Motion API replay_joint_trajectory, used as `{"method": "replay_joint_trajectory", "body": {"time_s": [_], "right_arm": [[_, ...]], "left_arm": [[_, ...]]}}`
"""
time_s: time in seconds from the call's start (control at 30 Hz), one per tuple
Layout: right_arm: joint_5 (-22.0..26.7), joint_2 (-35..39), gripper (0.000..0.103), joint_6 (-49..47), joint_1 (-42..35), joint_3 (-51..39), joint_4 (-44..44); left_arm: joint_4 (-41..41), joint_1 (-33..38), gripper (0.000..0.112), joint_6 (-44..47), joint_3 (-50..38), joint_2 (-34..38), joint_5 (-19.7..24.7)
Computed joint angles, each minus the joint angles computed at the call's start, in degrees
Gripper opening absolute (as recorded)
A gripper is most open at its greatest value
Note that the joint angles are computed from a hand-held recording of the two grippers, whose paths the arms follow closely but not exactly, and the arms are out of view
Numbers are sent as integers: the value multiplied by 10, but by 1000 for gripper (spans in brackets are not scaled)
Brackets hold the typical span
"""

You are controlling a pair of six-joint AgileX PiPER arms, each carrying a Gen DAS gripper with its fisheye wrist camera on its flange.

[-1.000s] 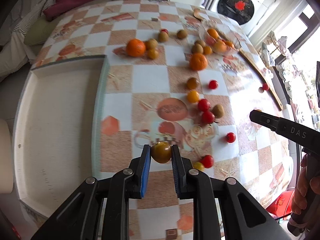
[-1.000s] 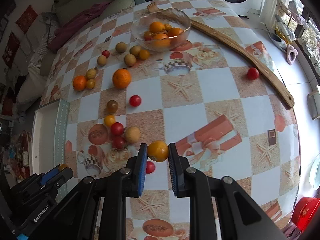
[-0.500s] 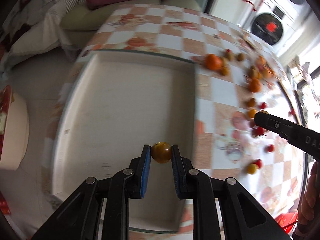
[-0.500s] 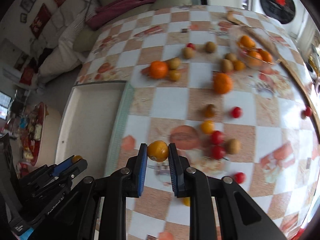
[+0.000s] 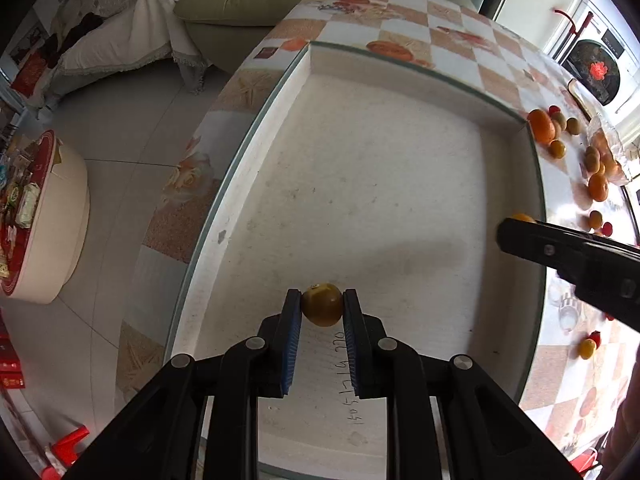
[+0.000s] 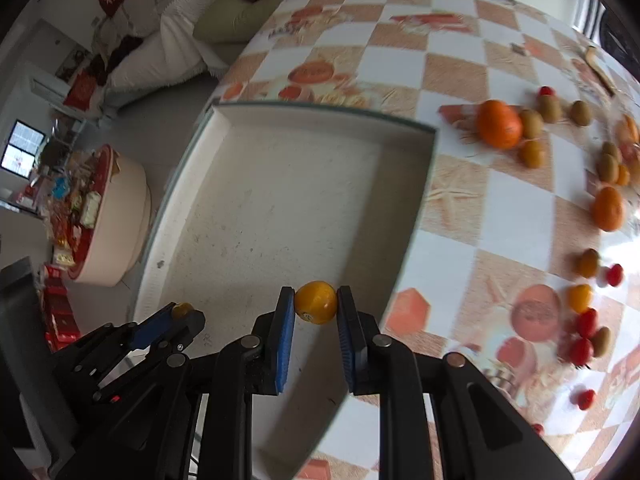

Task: Organize fruits
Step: 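Carry the yellow tomato and small orange in both grippers over the white tray, then open the left gripper over the tray while the right gripper releases the orange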

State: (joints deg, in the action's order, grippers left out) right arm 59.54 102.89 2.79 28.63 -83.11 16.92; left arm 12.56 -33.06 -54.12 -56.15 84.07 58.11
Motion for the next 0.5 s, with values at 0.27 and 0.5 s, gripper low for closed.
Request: {"method": "replay_joint_trajectory", "body": {"time_s": [0.27,0.5], "right_arm": [[13,53,23,12,15,-31,-27],[14,66,37,-1,15,-39,-18]], "left_arm": [[2,-2,30,8,0,15,-2],[25,-11,86,-6,-9,25,11]]}}
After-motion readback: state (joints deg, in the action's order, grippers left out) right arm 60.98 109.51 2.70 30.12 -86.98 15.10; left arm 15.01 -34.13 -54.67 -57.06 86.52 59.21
